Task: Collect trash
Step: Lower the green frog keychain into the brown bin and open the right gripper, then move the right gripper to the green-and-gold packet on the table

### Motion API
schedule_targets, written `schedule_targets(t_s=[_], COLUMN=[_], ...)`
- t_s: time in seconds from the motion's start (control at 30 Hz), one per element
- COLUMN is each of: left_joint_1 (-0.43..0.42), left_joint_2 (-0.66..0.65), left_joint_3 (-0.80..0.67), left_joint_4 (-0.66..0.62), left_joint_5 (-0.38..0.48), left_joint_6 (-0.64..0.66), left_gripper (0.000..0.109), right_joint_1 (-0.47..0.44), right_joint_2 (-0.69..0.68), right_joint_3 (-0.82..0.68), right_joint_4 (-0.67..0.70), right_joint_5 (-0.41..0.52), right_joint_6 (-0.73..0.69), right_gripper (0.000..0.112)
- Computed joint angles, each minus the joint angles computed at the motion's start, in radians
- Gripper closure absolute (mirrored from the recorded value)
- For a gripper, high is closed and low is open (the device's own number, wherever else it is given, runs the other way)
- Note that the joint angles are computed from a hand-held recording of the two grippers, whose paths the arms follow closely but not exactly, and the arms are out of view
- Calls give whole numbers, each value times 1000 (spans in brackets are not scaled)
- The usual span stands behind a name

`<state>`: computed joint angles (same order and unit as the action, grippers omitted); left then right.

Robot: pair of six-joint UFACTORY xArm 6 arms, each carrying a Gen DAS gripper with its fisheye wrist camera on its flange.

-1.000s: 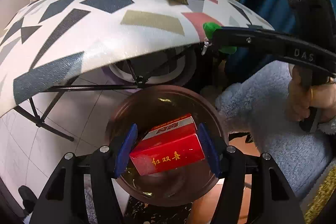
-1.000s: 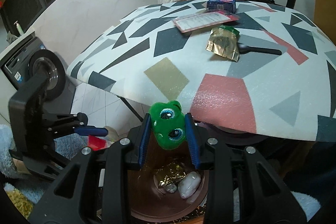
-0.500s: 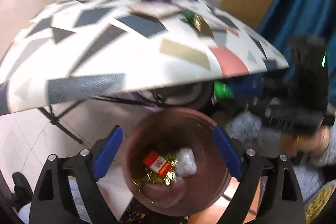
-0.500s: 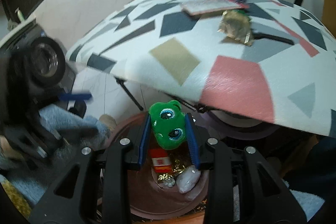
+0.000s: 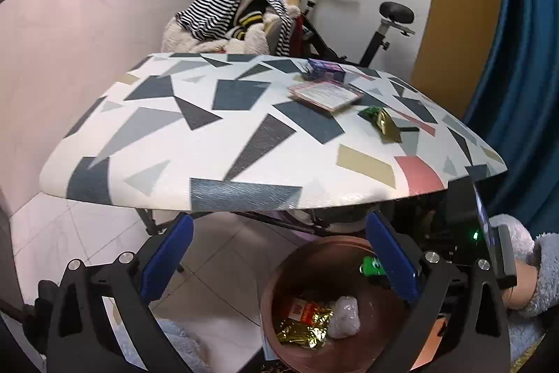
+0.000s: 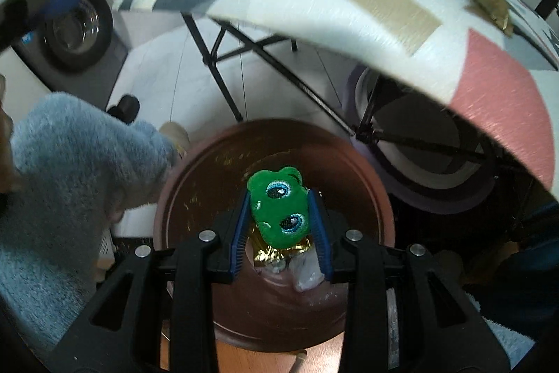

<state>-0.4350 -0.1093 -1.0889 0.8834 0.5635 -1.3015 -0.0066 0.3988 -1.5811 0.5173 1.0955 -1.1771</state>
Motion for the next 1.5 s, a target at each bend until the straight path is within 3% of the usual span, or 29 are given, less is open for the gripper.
schedule_targets(t_s=[0.23, 0.3, 0.37, 0.47, 0.67, 1.0, 1.3, 1.5], left_joint_1=[5, 7, 8, 7, 9, 0, -6, 22], left_joint_2=[-24, -27, -27, -23, -21, -22, -14, 4], left_joint_3=[19, 22, 24, 22, 25, 15, 2, -7], left_joint_4=[37, 38, 34, 30, 30, 77, 98, -15], left_joint_5=[23, 23, 24, 27, 18, 44, 68, 15], left_joint_6=[-57, -61, -61, -57, -64, -104, -118, -35], left_gripper=[12, 12, 12, 12, 12, 12, 12, 12], right_joint_1=[16, 16, 14, -3, -21, -68, -84, -71], right_joint_2=[2, -2, -12, -26, -42, -102, -70, -41], right_joint_3=[23, 31, 44, 46, 48, 83, 14, -11], right_joint_4=[-62, -59, -46, 18, 114, 383, 432, 381], right_joint_5=[-13, -26, -42, -55, -79, -196, -250, -352], right_joint_6=[7, 9, 9, -7, -37, -140, -71, 35], right_gripper=[71, 58, 32, 18, 15, 15, 15, 15])
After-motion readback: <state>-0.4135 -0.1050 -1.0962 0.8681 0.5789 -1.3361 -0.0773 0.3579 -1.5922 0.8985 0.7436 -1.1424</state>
